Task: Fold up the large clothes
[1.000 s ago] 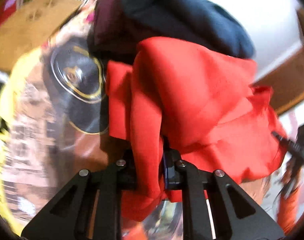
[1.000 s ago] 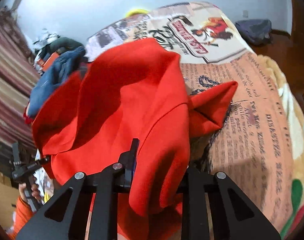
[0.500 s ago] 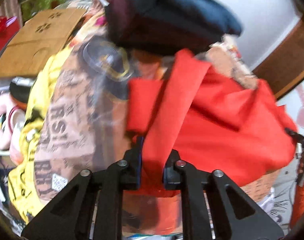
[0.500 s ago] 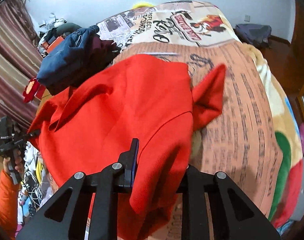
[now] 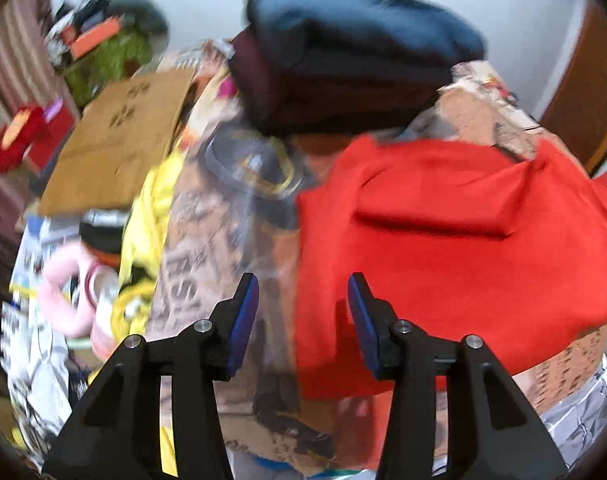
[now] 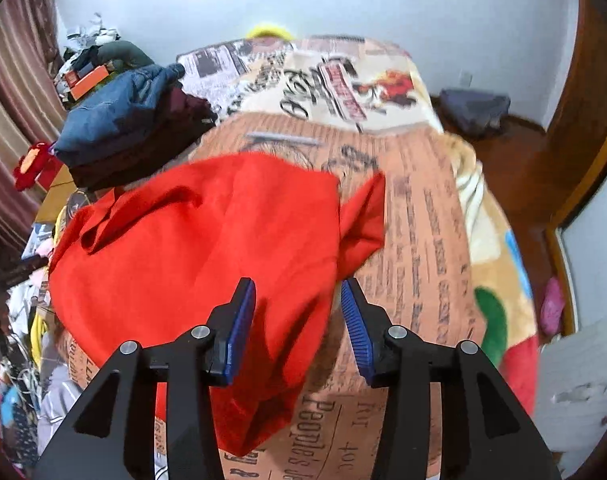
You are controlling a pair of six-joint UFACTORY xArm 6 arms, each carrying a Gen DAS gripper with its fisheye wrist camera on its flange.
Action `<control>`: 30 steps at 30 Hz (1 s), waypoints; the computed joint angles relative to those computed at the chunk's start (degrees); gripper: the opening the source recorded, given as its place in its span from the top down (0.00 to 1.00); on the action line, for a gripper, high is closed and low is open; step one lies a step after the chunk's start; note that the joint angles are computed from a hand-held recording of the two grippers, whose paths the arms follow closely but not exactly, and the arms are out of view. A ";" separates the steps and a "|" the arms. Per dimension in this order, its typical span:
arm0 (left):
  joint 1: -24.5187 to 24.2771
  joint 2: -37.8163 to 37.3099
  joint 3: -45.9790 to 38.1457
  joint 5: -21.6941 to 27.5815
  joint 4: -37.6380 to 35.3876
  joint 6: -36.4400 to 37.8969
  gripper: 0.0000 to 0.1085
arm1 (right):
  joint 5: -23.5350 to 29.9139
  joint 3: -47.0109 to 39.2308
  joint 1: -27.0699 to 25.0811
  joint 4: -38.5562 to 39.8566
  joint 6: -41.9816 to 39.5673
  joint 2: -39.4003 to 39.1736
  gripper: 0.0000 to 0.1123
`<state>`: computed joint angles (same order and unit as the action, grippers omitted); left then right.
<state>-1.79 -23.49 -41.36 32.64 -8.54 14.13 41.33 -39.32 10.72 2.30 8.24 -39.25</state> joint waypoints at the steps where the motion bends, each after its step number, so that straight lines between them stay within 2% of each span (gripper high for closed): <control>1: -0.82 0.22 -0.94 0.43 -1.27 1.16 0.52 | -0.26 -0.58 0.23 0.31 -0.52 0.56 0.62; 5: -3.94 2.78 -3.71 2.44 -6.10 5.16 0.49 | -1.83 -2.75 2.12 0.59 -1.53 3.84 0.53; 10: -7.12 9.15 -7.14 7.81 -12.42 9.75 0.49 | -2.38 -4.28 4.67 3.95 -4.80 8.35 0.52; 12: -8.33 10.95 -7.49 7.52 -12.43 9.28 0.49 | -2.21 -4.50 5.62 4.57 -5.90 10.10 0.52; 14: -8.85 13.24 -8.87 7.18 -12.75 8.80 0.49 | -2.04 -4.50 6.48 3.05 -5.69 11.74 0.52; 17: -7.64 18.05 -13.30 8.57 -17.64 10.03 0.48 | -2.54 -3.61 7.35 -1.02 -4.44 12.63 0.52; 22: -6.19 26.99 -21.71 5.83 -12.63 0.75 0.48 | -4.84 -1.67 7.79 -0.72 -6.27 11.53 0.44; 25: -5.23 29.91 -25.37 1.67 -4.43 -10.32 0.48 | -5.17 -1.56 8.16 -1.71 -5.66 11.63 0.44; 28: -4.10 29.94 -26.51 -0.50 4.17 -20.14 0.49 | -4.80 -1.66 8.01 -0.90 -5.91 11.50 0.44; 30: -3.52 27.99 -25.33 -1.24 3.31 -19.78 0.49 | -3.87 -2.36 7.73 -0.04 -5.86 11.66 0.44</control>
